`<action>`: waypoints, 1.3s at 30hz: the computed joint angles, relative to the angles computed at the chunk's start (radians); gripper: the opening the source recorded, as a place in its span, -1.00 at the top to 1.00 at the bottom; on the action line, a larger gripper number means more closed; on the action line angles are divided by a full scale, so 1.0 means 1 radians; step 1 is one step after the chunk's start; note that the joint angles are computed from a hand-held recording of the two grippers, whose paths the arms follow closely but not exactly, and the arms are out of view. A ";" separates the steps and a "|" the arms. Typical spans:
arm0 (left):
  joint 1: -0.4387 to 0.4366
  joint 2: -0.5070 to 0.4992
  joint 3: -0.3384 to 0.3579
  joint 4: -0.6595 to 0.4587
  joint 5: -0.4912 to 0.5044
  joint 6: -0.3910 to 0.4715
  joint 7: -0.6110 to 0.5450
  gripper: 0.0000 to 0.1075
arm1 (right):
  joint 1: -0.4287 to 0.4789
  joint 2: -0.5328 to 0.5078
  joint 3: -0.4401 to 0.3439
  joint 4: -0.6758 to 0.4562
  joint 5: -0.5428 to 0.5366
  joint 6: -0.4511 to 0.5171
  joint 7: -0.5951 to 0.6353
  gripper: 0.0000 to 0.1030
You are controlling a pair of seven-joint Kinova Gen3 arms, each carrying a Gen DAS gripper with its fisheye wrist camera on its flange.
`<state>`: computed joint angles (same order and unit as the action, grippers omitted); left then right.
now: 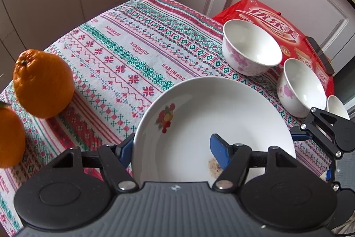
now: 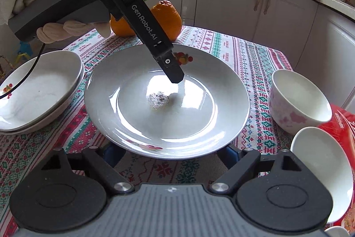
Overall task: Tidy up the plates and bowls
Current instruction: 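Carry the stained plate in the left tool over the stacked plates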
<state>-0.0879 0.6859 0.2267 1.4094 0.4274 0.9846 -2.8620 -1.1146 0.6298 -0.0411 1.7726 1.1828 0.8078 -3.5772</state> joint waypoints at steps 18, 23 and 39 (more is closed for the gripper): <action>-0.151 -0.152 -0.024 0.200 0.141 -0.045 -0.130 -0.29 | -0.056 -0.017 -0.033 -0.042 0.032 0.068 0.101 -0.77; -0.198 -0.186 -0.046 0.245 0.183 -0.050 -0.170 -0.29 | -0.065 -0.015 -0.037 -0.058 0.055 0.059 0.129 -0.77; -0.325 -0.223 -0.119 0.340 0.269 -0.044 -0.258 -0.29 | -0.091 0.018 -0.026 -0.147 0.049 -0.002 0.269 -0.77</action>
